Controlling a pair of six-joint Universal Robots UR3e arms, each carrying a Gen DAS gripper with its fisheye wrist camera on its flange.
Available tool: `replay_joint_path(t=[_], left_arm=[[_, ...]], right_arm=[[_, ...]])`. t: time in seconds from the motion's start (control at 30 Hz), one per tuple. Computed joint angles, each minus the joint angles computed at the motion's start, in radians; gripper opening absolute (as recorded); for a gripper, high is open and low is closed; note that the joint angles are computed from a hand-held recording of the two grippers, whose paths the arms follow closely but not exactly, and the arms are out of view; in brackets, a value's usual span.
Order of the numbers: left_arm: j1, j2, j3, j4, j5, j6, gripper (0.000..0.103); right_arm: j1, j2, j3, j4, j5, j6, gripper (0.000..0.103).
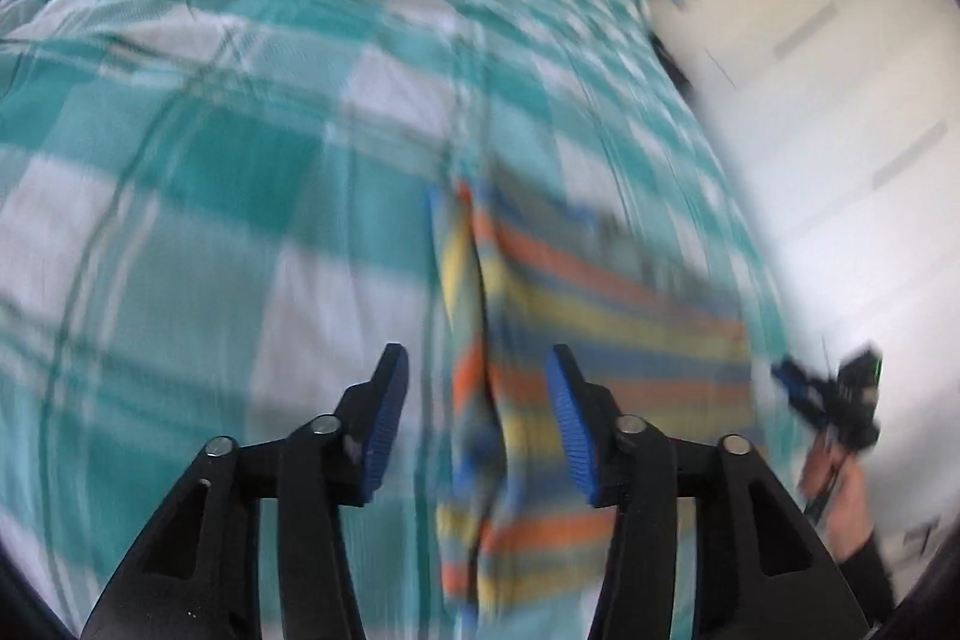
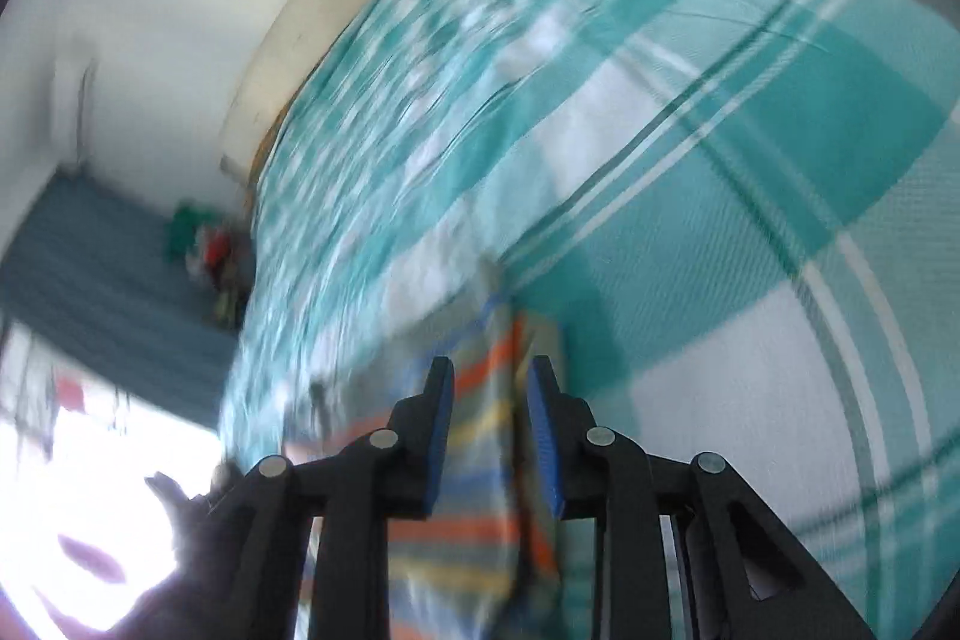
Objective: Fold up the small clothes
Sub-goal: 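Lift the hem with the left gripper and fold it over the body, release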
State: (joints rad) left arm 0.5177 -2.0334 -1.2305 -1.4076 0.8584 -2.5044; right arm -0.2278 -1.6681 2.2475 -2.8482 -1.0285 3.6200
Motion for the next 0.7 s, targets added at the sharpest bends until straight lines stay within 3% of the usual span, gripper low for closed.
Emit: replay_joint_path(t=[0.1, 0.2, 0.23, 0.27, 0.3, 0.37, 0.43, 0.5, 0.6, 0.67, 0.7], left_arm=[[0.030, 0.155, -0.254, 0.020, 0.077, 0.127, 0.063], [0.024, 0.214, -0.411, 0.156, 0.109, 0.094, 0.064], [0.023, 0.220, -0.438, 0.192, 0.095, 0.072, 0.055], [0.016, 0.220, -0.444, 0.202, 0.090, 0.068, 0.028], [-0.006, 0.208, -0.415, 0.181, 0.123, 0.062, 0.003], [-0.004, 0.233, -0.400, 0.148, 0.144, 0.077, 0.003], [0.025, 0.280, -0.375, 0.051, 0.154, 0.179, 0.003], [0.012, 0.273, -0.360, 0.042, 0.204, 0.216, 0.003], [-0.038, 0.252, -0.365, 0.088, 0.268, 0.208, 0.008], [-0.029, 0.250, -0.335, 0.053, 0.278, 0.187, 0.015], [-0.011, 0.258, -0.329, 0.041, 0.267, 0.177, 0.023]], right_arm=[[0.124, -0.168, 0.029, 0.230, -0.071, -0.099, 0.029], [0.269, -0.214, 0.071, 0.242, -0.157, -0.059, 0.053], [0.325, -0.175, 0.061, 0.218, -0.192, -0.048, 0.050], [0.372, -0.120, 0.032, 0.213, -0.231, -0.030, 0.042], [0.379, -0.069, -0.002, 0.247, -0.240, -0.046, 0.002], [0.362, -0.093, 0.007, 0.286, -0.192, 0.010, 0.005], [0.359, -0.166, -0.015, 0.395, -0.183, -0.018, 0.005], [0.350, -0.194, -0.026, 0.499, -0.175, -0.049, 0.005], [0.365, -0.058, -0.073, 0.465, -0.221, -0.077, 0.004], [0.369, -0.046, -0.143, 0.530, -0.227, -0.096, 0.015], [0.370, -0.065, -0.171, 0.567, -0.239, -0.110, 0.029]])
